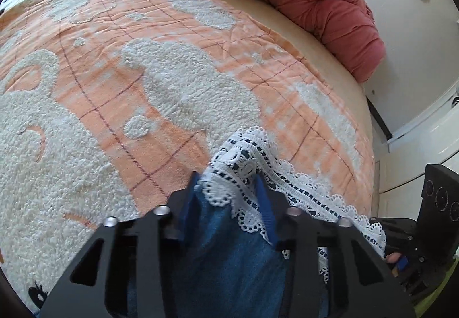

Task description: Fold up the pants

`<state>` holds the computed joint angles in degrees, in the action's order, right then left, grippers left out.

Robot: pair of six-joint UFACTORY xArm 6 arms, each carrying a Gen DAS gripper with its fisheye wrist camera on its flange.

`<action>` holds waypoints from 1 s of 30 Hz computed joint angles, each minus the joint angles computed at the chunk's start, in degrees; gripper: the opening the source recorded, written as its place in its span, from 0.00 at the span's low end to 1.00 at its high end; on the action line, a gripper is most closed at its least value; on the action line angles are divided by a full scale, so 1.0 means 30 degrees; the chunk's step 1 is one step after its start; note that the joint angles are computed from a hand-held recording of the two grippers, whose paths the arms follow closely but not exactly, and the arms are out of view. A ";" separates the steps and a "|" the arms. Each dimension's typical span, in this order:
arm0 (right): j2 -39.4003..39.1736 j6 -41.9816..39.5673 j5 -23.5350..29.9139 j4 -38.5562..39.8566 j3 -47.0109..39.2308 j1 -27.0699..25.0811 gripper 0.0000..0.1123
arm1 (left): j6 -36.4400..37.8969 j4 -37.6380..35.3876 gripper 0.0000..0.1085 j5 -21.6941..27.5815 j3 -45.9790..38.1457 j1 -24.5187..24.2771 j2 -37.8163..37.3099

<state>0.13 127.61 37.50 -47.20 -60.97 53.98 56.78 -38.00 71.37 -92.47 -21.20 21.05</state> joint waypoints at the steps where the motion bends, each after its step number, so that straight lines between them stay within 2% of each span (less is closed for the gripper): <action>1: -0.0066 0.0278 -0.0144 -0.0330 0.0097 -0.0012 0.25 | 0.0004 -0.0047 0.23 -0.0119 0.0106 0.0034 -0.0122; 4: -0.0094 0.0647 -0.0235 -0.0936 0.0089 0.0011 0.21 | 0.0069 -0.0274 0.16 -0.0303 0.0436 0.0216 -0.0496; 7: -0.0034 0.0992 -0.0732 -0.1902 -0.0009 -0.0047 0.15 | 0.0341 -0.0774 0.14 -0.0168 0.0601 0.0521 -0.0815; 14: -0.0339 0.3527 -0.1814 -0.6224 0.0095 -0.0084 0.15 | 0.0745 -0.3219 0.14 0.1013 0.0576 0.2059 -0.1350; 18: 0.0083 0.2966 -0.1832 -0.7651 -0.0830 0.0092 0.15 | 0.1017 -0.4575 0.13 0.2049 0.0622 0.3544 -0.1772; 23: 0.1895 -0.1055 -0.1177 -0.7886 -0.3814 0.0731 0.15 | 0.1411 -0.5801 0.13 0.3398 0.0531 0.5684 -0.2118; 26: 0.4348 -0.5351 -0.0919 -0.6074 -0.7038 0.1086 0.15 | 0.1534 -0.6021 0.13 0.3866 0.0433 0.6704 -0.2169; 28: 0.5695 -0.7070 -0.1308 -0.4892 -0.8652 0.1156 0.15 | 0.1678 -0.6162 0.14 0.4275 0.0489 0.7502 -0.2136; 30: 0.7411 -0.9862 -0.1186 -0.3108 -1.0914 0.1185 0.15 | 0.1911 -0.6127 0.14 0.4058 0.0845 0.8112 -0.2255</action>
